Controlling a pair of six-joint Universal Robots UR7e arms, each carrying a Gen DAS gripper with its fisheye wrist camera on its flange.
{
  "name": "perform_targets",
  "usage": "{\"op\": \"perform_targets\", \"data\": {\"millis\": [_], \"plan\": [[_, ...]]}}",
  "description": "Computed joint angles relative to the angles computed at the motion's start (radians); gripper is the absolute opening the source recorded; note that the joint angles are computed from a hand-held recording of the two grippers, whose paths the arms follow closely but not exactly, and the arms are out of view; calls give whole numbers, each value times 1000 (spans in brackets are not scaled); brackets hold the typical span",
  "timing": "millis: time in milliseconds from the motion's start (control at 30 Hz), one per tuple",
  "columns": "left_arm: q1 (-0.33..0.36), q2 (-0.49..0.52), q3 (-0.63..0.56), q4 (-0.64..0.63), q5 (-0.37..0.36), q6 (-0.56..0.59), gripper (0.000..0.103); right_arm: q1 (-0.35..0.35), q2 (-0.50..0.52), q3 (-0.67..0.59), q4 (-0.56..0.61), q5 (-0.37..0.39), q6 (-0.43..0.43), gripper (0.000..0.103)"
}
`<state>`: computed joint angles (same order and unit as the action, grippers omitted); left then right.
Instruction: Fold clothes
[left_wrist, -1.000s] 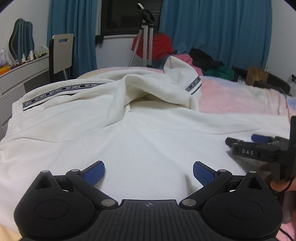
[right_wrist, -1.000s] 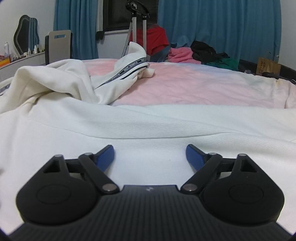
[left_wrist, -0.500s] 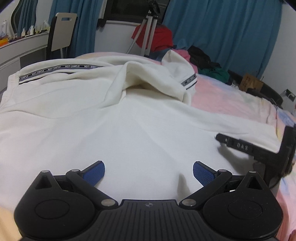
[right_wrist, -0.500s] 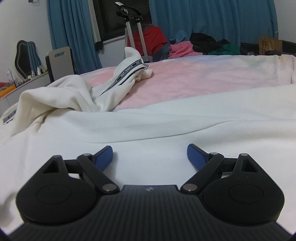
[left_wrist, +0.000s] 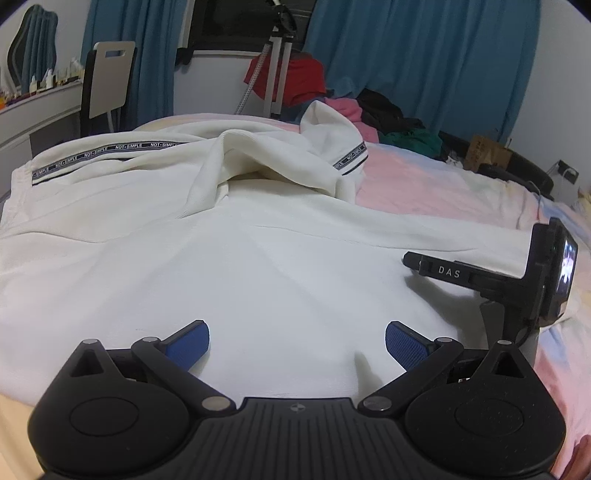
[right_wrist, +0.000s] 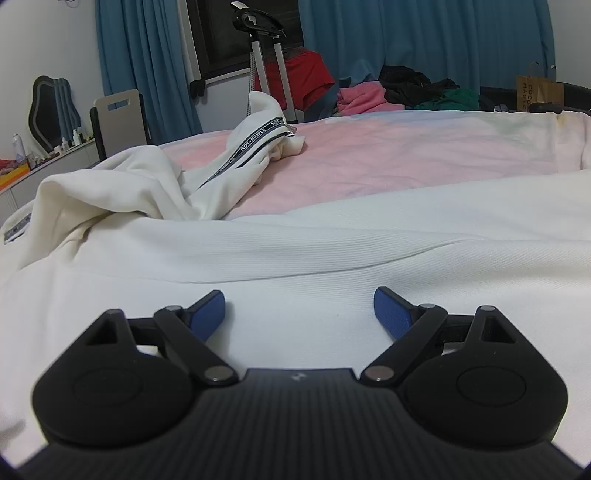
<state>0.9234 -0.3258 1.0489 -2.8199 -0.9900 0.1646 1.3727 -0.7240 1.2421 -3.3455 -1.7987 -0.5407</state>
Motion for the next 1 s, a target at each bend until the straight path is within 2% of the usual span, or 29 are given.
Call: {"op": "perform_targets", "data": {"millis": [500, 1000], "plan": [[-2, -4, 9, 0, 39, -4, 102, 0, 0, -2, 2, -1, 1, 89], [-9, -3, 28, -119, 32, 75, 102, 1, 1, -4, 4, -1, 2, 89]]}}
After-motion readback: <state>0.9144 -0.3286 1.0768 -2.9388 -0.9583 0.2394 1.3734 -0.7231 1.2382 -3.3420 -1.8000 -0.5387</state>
